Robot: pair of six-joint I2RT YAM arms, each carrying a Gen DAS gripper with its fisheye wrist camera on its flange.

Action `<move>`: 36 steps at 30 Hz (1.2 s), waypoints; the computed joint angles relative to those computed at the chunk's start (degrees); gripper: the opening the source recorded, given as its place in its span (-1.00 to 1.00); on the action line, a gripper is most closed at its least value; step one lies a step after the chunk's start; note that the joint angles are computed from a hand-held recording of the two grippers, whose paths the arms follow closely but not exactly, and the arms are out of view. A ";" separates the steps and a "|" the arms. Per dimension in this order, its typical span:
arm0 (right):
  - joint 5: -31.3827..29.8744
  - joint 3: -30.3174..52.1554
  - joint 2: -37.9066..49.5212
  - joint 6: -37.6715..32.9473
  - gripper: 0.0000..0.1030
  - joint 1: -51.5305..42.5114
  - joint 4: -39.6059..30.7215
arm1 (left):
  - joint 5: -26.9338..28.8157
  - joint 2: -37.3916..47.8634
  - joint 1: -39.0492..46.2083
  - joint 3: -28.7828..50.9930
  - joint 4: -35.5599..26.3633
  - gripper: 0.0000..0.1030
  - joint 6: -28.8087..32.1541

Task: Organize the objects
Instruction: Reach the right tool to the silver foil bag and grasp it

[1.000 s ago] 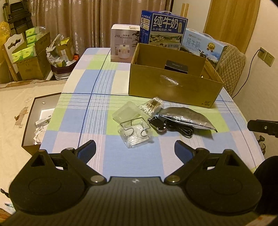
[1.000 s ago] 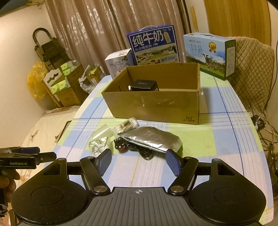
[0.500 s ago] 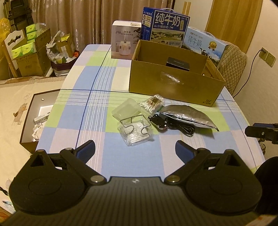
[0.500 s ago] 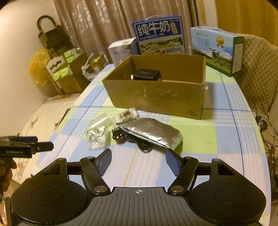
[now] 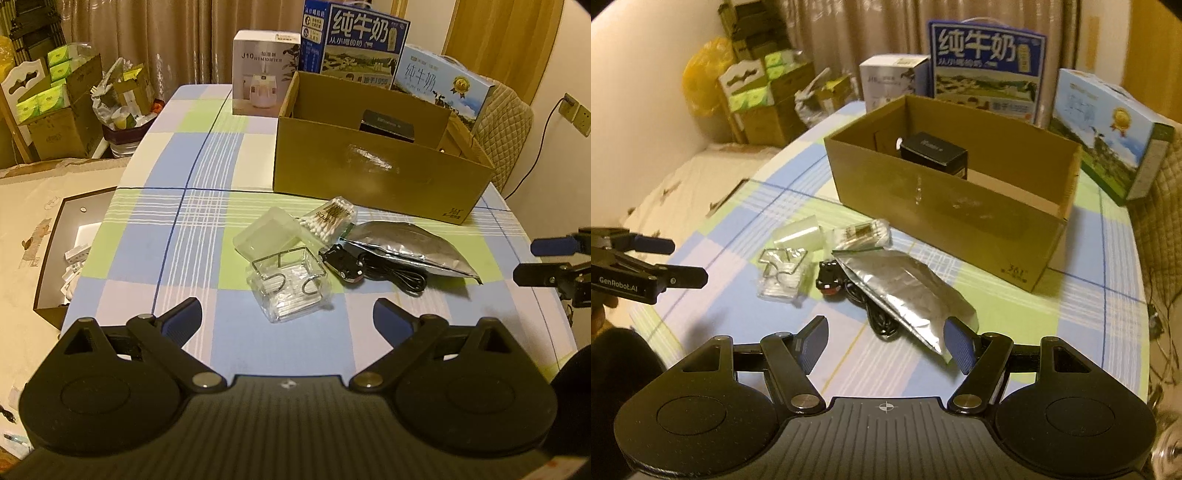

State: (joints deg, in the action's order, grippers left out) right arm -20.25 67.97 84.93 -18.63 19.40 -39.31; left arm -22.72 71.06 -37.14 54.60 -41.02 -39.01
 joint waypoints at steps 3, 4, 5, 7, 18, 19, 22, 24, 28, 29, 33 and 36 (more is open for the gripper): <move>0.12 2.24 4.35 -3.51 0.29 0.18 0.06 | 1.84 2.21 2.06 -0.18 2.45 0.89 1.69; 0.48 2.72 5.58 -4.84 0.29 0.44 0.38 | 2.47 3.18 2.69 -0.11 3.31 0.89 2.18; 0.60 3.28 6.87 -6.41 0.29 0.55 0.43 | 3.03 4.10 3.27 -0.06 4.10 0.90 2.72; 0.69 4.82 9.77 -9.07 0.29 0.94 0.26 | 4.06 6.33 4.41 0.20 5.76 0.90 3.85; 3.65 15.71 24.18 -17.84 0.29 3.51 -1.11 | 8.05 16.33 8.39 2.62 12.64 0.90 8.09; 4.10 16.50 25.05 -18.82 0.29 3.76 -1.27 | 8.26 17.00 8.66 2.82 13.09 0.90 8.41; 4.65 19.89 28.36 -22.00 0.34 4.10 -2.98 | 9.13 18.40 9.41 3.22 14.18 0.90 8.82; 4.91 23.15 31.19 -23.57 0.43 4.21 -5.16 | 9.75 19.07 9.87 3.31 14.95 0.90 9.00; 4.85 28.68 35.76 -24.55 0.46 4.23 -8.65 | 10.67 20.14 10.72 3.04 16.27 0.90 9.12; 4.45 30.51 37.06 -24.55 0.46 4.13 -9.90 | 10.87 20.28 10.92 2.90 16.55 0.90 9.05; 3.00 37.73 41.87 -23.84 0.46 3.62 -14.82 | 11.81 20.84 11.72 2.30 17.66 0.90 8.83; 3.19 40.14 43.43 -25.22 0.46 3.84 -16.89 | 12.08 21.09 11.96 1.95 18.24 0.90 8.88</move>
State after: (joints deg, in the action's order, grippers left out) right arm -17.06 108.11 128.35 -43.86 23.24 -56.20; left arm -10.64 92.15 -25.18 56.55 -22.78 -30.13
